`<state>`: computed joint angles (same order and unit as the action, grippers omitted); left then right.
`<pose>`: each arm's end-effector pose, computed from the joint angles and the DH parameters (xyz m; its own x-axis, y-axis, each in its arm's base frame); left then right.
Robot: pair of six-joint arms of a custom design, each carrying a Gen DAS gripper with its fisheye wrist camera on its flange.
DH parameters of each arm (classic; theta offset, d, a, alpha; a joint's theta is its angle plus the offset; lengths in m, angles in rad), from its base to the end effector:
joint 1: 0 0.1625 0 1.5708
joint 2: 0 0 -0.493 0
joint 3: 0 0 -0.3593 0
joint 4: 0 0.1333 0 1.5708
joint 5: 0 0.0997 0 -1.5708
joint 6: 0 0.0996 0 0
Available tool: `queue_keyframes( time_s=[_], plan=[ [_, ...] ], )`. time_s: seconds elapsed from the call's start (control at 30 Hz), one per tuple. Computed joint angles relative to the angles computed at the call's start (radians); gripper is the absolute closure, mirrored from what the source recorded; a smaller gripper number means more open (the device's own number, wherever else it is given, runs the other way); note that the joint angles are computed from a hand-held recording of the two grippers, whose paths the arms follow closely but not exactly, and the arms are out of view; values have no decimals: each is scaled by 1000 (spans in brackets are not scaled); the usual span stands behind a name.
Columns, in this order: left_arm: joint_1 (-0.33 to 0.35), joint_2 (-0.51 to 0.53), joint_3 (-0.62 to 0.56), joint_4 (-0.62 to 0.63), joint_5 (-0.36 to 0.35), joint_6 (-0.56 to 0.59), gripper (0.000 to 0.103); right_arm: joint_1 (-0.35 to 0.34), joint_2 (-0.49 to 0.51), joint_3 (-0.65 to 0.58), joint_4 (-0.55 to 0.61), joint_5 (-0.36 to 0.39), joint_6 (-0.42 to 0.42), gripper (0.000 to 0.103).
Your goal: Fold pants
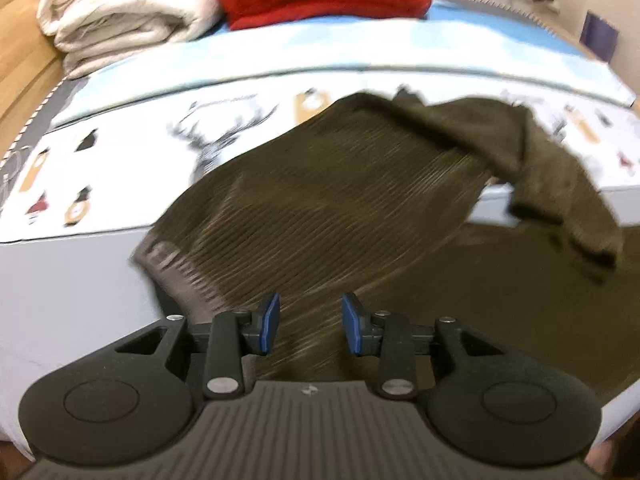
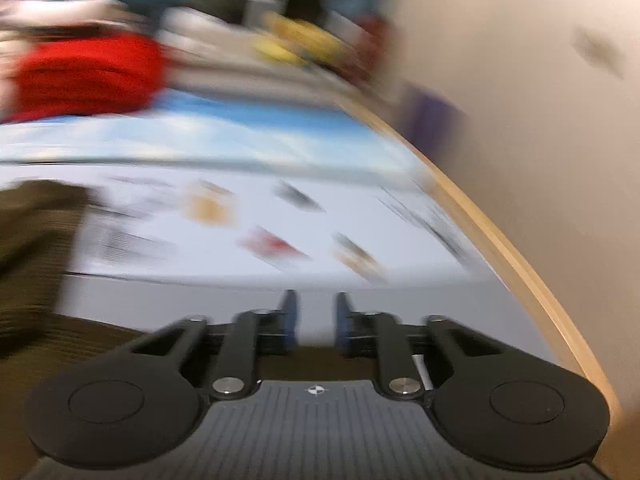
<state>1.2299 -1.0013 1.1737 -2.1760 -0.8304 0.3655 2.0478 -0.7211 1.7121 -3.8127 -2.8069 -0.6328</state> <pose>-0.0588 -0.7655 0.4911 -0.6296 0.2873 -0.7218 0.5659 0.8061 -0.1728 0.3239 -0.5413 0.2718 -0.4819 0.3555 0.8009 -0.5324 0.6071 -0.5898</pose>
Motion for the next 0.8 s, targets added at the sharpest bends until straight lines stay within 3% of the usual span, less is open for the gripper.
queue_keyframes(
  time_s=[0.07,0.17,0.2,0.23,0.27,0.33,0.47,0.63,0.67,0.7,0.77,0.8],
  plan=[
    [-18,16,2,2,-12,-40,65,15,30,-5,55,167,-72,100],
    [-38,47,0,-3,-6,-57,65,28,68,-27,202,305,-128,100],
    [-42,58,-8,9,-7,-67,65,30,94,-43,243,337,-180,93],
    [-50,59,3,15,-6,-84,65,30,109,-54,292,358,-204,86],
    [-53,69,-4,24,-8,-91,65,28,116,-61,360,377,-210,68],
    [-57,79,-1,30,-6,-98,65,23,147,-80,437,404,-295,51],
    [-60,110,-24,61,-7,-115,63,7,199,-107,520,424,-469,45],
    [-56,153,-80,101,-1,-128,61,-4,264,-135,478,379,-666,45],
    [-54,166,-95,107,2,-132,61,-5,265,-145,485,389,-674,50],
    [-53,176,-107,111,6,-136,61,-8,261,-161,516,398,-655,73],
    [-51,203,-141,116,8,-144,61,-10,243,-194,570,420,-576,77],
    [-50,214,-155,111,6,-143,61,-15,226,-212,576,463,-492,79]
  ],
)
